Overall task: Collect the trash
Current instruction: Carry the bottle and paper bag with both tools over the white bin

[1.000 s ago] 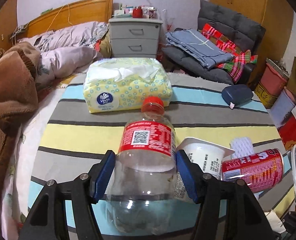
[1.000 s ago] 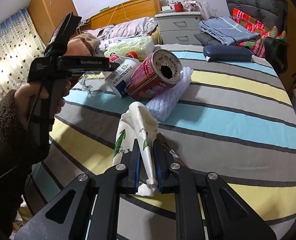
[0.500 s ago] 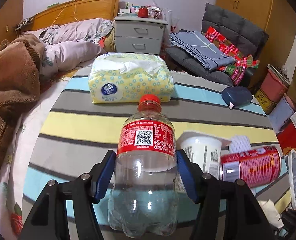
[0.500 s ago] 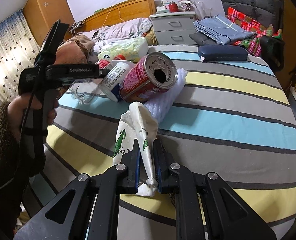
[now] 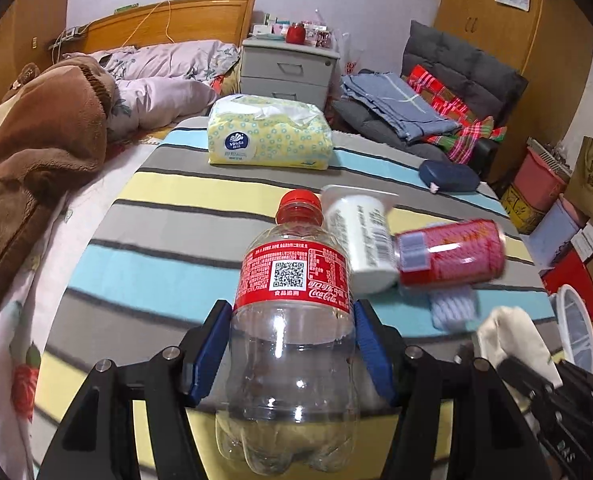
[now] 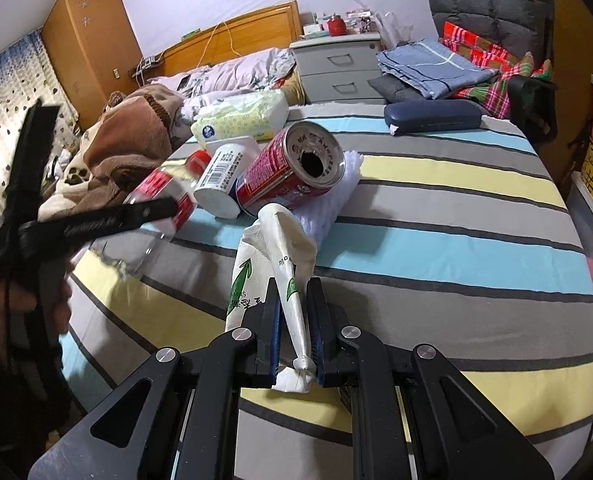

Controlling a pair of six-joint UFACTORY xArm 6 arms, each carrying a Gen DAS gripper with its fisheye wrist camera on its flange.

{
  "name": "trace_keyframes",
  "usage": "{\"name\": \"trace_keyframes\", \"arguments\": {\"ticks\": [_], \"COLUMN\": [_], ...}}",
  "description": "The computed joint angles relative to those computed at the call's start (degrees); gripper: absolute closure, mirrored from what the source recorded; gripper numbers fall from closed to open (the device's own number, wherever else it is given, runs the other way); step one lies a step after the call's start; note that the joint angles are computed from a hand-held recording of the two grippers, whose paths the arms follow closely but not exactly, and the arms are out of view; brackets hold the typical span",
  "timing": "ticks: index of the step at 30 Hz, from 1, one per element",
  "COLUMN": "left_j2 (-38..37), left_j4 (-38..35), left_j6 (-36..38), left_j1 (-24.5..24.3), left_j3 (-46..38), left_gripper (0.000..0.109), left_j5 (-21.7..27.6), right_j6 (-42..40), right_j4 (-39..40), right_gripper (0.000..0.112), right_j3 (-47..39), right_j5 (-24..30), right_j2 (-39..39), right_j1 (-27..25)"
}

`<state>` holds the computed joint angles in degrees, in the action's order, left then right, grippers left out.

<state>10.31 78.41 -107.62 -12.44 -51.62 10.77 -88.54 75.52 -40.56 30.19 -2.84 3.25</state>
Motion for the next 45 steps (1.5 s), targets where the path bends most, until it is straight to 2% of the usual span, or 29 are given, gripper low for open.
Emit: {"name": "trace_keyframes", "arguments": {"ticks": [2, 6, 14, 21, 25, 35, 45], "left_j2": [-2.4, -5.9, -11.7, -11.2, -9.3, -1.1, 11.7], "left_j4": [3.7, 4.7, 4.4, 3.2, 1.8, -1.5, -8.8], "left_j6": [-5.0, -8.2, -8.6, -7.3, -5.7, 0.1, 10.9], "left_j1": [-0.9, -2.6, -9.7, -16.6, -20.2, -26.7, -29.9], "left_j3": [1.8, 4.6, 7.0, 3.9, 1.0, -9.9, -25.6], "left_gripper": [0.047, 0.047, 0.046, 0.046, 0.046, 0.046, 0.046], "left_j5": [0.3, 1.8, 7.1, 10.6, 12.4, 12.8, 8.2], "right_j6": [-0.1, -0.6, -1.5, -3.0, -3.5, -4.9, -5.1], "right_j4": [0.3, 0.8, 2.1, 3.4, 3.8, 4.5, 4.6], "right_gripper": [0.1, 0.1, 0.1, 0.1, 0.1, 0.099, 0.099], "right_j3": [0.5, 1.6, 3.2, 4.0, 3.9, 2.8, -0.9], "right_j5": [0.1, 0.7, 2.3, 2.7, 3.5, 5.4, 5.0], "right_j2": [-0.6, -2.0, -5.5, -7.9, -8.3, -8.2, -4.8], "right_j1": [-0.3, -1.1, -4.0, -8.5, -11.6, -20.0, -27.9]}}
